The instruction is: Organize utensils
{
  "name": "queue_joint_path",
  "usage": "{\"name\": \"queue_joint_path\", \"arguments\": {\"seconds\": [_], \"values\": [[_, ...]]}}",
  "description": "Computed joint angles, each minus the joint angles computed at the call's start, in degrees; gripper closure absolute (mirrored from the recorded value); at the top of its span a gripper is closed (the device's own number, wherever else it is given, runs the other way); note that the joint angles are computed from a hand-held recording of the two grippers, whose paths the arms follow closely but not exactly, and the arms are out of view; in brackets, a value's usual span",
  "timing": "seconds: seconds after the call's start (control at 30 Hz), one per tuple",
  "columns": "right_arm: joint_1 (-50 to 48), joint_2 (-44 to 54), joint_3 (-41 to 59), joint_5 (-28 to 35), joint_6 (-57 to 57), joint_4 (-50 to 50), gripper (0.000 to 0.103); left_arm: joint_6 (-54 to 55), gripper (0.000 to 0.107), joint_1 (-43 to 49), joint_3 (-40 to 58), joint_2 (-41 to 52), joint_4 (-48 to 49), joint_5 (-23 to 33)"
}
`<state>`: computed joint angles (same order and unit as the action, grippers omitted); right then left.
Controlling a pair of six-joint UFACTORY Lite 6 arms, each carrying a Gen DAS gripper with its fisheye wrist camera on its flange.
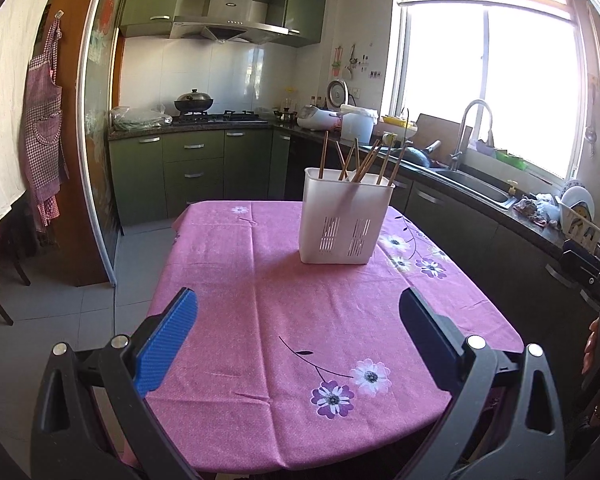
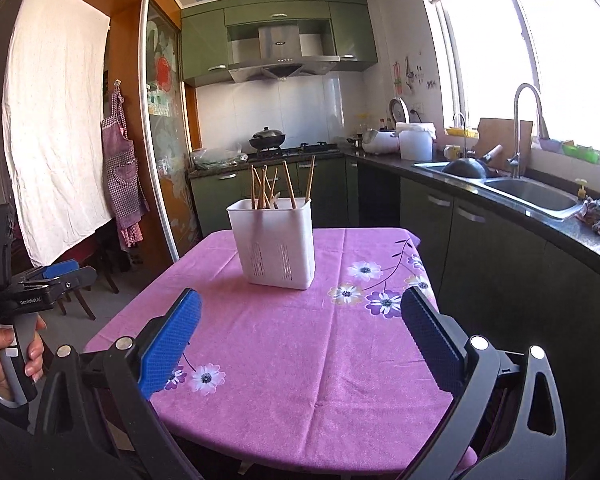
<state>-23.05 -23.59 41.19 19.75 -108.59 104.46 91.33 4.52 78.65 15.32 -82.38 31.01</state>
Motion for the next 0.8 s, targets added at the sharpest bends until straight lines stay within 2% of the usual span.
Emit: {"name": "queue_joint_path", "arguments": {"seconds": [0.17, 0.37, 0.8], "values": [[2.9, -9.2, -4.0, -3.2, 5.6, -6.0, 0.005, 2.6, 0.011, 0.9, -5.3, -5.3, -1.6, 1.2], [4.2, -13.7, -6.7, -5.1, 8.2, -8.1, 0.005, 3.7, 0.011, 1.5, -9.0, -9.3, -1.9, 1.4], [5.0, -12.7, -6.2, -5.1, 9.8, -9.2, 0.005, 4.1, 0.011, 1.4, -10.2, -11.3, -2.4, 1.4]]}}
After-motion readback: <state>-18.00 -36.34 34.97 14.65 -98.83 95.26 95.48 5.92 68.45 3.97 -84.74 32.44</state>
